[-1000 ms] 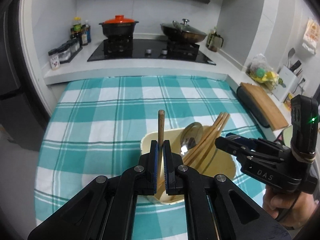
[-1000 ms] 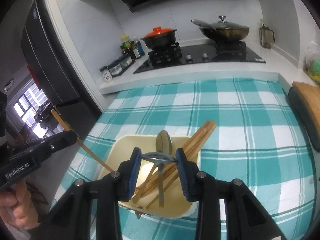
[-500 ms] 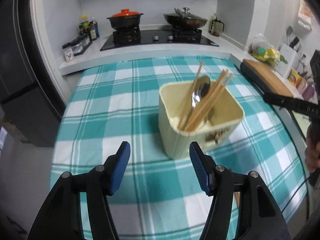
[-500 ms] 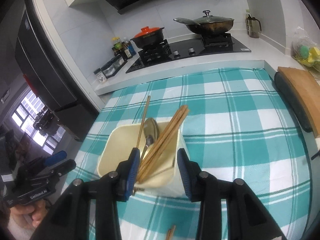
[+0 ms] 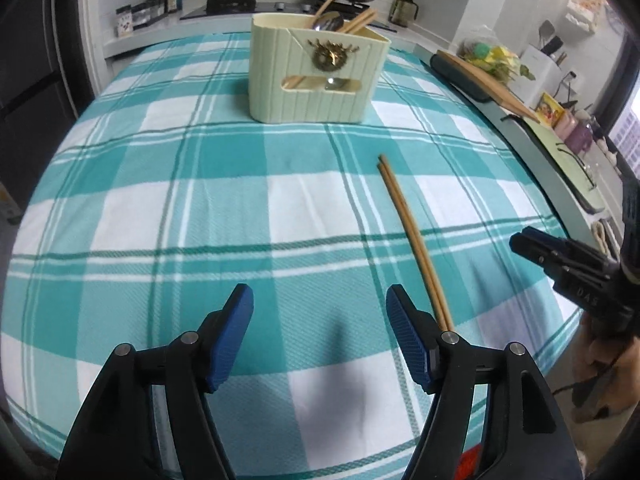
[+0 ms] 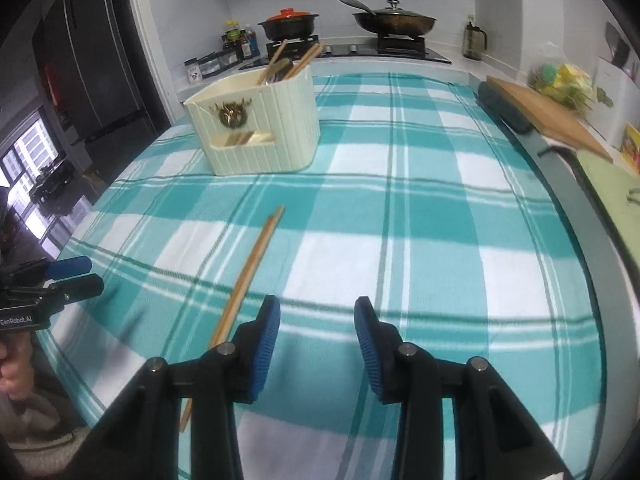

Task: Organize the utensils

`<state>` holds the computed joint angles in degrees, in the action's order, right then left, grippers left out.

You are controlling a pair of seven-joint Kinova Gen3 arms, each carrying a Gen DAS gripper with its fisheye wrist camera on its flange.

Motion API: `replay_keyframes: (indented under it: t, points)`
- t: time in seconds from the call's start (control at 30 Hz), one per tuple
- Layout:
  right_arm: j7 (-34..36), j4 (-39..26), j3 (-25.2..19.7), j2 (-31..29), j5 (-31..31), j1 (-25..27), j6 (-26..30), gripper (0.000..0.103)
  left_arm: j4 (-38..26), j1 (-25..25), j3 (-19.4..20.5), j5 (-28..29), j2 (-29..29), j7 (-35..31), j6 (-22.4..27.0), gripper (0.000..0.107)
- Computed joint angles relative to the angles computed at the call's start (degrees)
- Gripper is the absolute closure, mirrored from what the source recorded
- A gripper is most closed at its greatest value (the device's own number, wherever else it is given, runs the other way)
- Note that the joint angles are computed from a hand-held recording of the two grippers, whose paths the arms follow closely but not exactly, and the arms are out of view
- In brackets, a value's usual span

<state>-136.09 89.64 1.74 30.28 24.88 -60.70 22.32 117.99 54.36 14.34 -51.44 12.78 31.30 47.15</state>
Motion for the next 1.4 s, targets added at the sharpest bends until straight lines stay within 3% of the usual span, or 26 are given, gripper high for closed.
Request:
replay_keyframes:
  t: [0.13, 0.2, 0.27, 0.37, 0.43, 0.57, 0.73, 0.93, 1.17, 1.27, 1.4]
  points:
    - [-9.3, 6.4, 10.6, -0.4, 1.0, -10.0, -4.7, 0.064, -0.6, 1.0, -0.5, -0.1, 2.1, 2.1, -0.8, 0.036]
    - [-14.0, 8.5, 12.9, -0.4, 2.7, -12.3, -7.0, 0.064, -0.9, 1.3, -0.9, 0.3, 2.5, 2.5, -0.6, 0.036]
    - [-16.1, 9.1, 11.0, -0.4, 4.3, -11.1, -8.0, 0.064, -1.1, 1.7, -1.2, 0.6, 2.8, 3.0, -0.9, 0.036]
    - [-14.3, 8.1, 7.8, 0.0, 3.6, -8.6, -8.0, 0.073, -1.6, 2.8, -1.5, 0.7, 3.5, 4.0, 0.3, 0.036]
    - [-10.6, 6.5, 3.3, 0.7, 1.4, -5.0, -7.9, 0.08, -1.9, 3.5, -1.6, 1.0, 4.0, 4.7, 1.1, 0.036]
    - [-2.9, 2.0, -3.5, 3.1, -3.4, 0.1, -6.3, 0.083, -1.6, 4.1, -1.7, 1.9, 4.3, 5.1, 1.3, 0.035]
    - [4.3, -4.0, -7.5, 6.7, -8.4, 2.6, -2.4, 0.087, -0.4, 4.4, -1.9, 1.9, 3.8, 6.6, 1.2, 0.035]
    - [6.7, -8.6, -4.0, 8.5, -9.1, -1.4, 3.5, 0.088, 0.0, 4.0, -1.7, 1.7, 3.9, 7.2, 1.0, 0.035]
    - [2.9, -16.1, 2.4, 11.8, 0.3, -10.1, 15.5, 0.09, -1.2, 4.7, -1.7, 1.6, 4.8, 6.1, 1.9, 0.035]
    - [-1.8, -13.4, 2.1, 10.8, 2.2, -9.4, 13.9, 0.094, -1.9, 5.2, -1.7, 1.6, 4.9, 5.5, 3.4, 0.035]
    - [-7.5, -9.3, 2.7, 8.9, 4.3, -9.5, 11.7, 0.095, -2.7, 3.4, -2.0, 0.8, 4.7, 2.5, 0.4, 0.035]
